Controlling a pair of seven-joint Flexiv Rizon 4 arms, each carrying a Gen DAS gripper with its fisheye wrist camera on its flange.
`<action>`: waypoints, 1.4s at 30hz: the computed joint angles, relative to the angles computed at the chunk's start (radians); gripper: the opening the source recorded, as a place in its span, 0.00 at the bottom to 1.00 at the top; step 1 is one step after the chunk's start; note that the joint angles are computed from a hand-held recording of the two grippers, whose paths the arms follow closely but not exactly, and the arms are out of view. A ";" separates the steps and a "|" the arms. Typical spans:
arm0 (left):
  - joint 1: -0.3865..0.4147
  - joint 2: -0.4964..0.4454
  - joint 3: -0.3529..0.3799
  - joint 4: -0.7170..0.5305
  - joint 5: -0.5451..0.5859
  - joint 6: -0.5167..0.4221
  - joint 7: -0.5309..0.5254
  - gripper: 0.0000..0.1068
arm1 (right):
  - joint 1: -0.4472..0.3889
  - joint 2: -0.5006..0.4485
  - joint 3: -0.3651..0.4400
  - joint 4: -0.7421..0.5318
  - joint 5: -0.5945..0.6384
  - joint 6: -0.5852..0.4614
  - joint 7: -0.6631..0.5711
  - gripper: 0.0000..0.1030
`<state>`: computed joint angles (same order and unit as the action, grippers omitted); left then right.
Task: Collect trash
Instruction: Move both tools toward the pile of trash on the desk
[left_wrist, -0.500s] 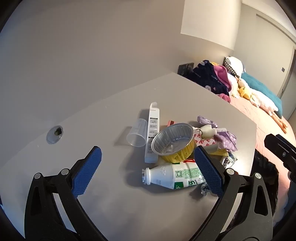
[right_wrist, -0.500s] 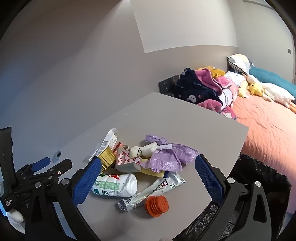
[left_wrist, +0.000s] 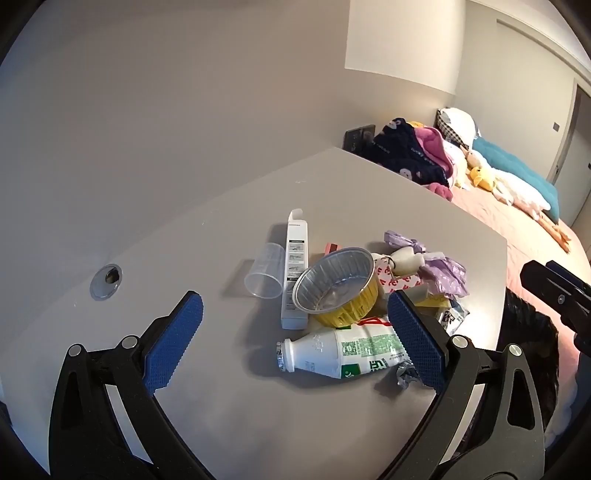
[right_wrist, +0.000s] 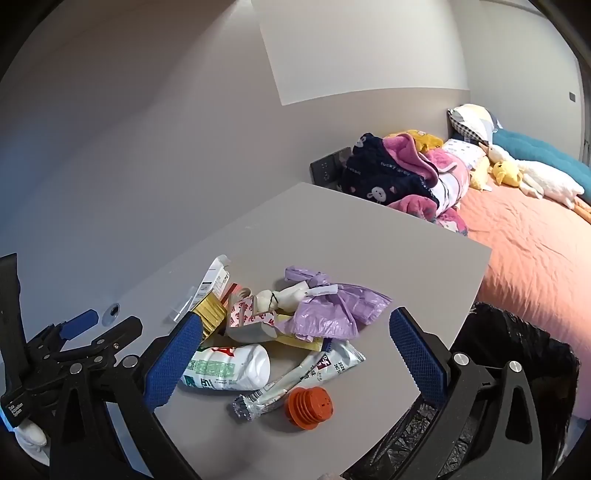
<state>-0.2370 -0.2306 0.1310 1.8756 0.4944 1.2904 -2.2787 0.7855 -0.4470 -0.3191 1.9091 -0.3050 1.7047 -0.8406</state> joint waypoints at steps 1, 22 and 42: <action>0.003 0.000 -0.003 0.003 -0.003 0.006 0.007 0.90 | 0.002 0.001 -0.002 0.001 0.001 -0.001 0.001 0.98; -0.004 0.008 -0.002 0.005 0.003 0.022 0.014 0.90 | 0.007 0.013 -0.014 0.010 -0.015 -0.006 0.018 0.98; -0.004 0.009 -0.008 0.006 -0.008 0.030 0.039 0.90 | 0.016 0.017 -0.027 0.014 -0.014 -0.004 0.020 0.98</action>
